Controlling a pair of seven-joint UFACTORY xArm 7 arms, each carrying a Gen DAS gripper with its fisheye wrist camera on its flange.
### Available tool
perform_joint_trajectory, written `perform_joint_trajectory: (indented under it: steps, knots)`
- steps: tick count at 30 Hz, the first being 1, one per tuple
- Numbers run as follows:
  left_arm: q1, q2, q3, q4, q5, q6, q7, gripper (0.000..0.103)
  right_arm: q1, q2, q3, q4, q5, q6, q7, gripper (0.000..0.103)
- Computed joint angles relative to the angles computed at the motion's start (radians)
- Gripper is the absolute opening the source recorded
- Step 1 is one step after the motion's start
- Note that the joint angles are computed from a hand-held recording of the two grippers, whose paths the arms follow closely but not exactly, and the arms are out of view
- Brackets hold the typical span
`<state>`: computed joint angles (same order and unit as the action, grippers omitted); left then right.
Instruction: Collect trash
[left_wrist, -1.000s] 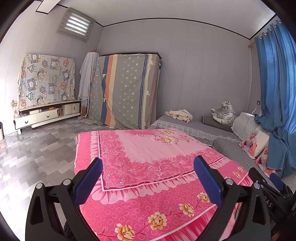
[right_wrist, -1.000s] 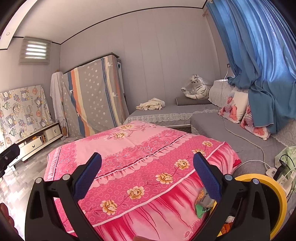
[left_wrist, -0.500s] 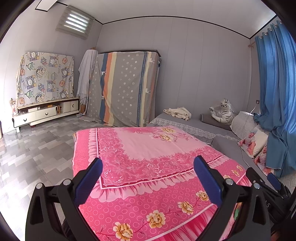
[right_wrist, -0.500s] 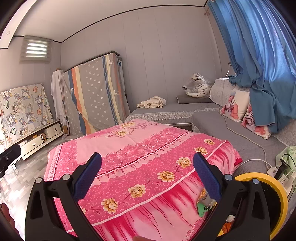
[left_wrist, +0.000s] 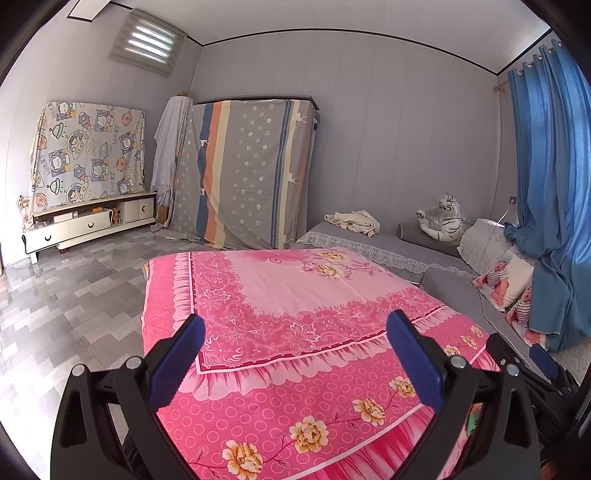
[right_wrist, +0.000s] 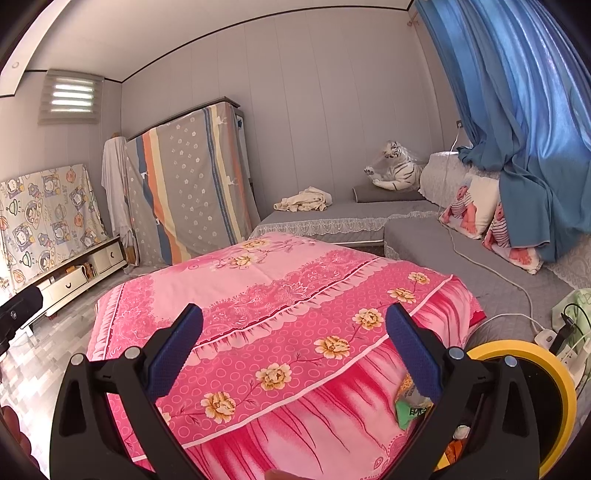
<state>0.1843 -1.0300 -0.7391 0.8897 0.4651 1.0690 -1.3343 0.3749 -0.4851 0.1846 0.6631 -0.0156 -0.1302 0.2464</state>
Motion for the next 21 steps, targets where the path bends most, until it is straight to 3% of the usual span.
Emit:
perform_joint_trajectory:
  steps: [21]
  knots:
    - [-0.020, 0.016, 0.005, -0.011, 0.008, -0.007, -0.008, 0.095, 0.015, 0.010, -0.013, -0.002, 0.003, 0.005, -0.002, 0.094]
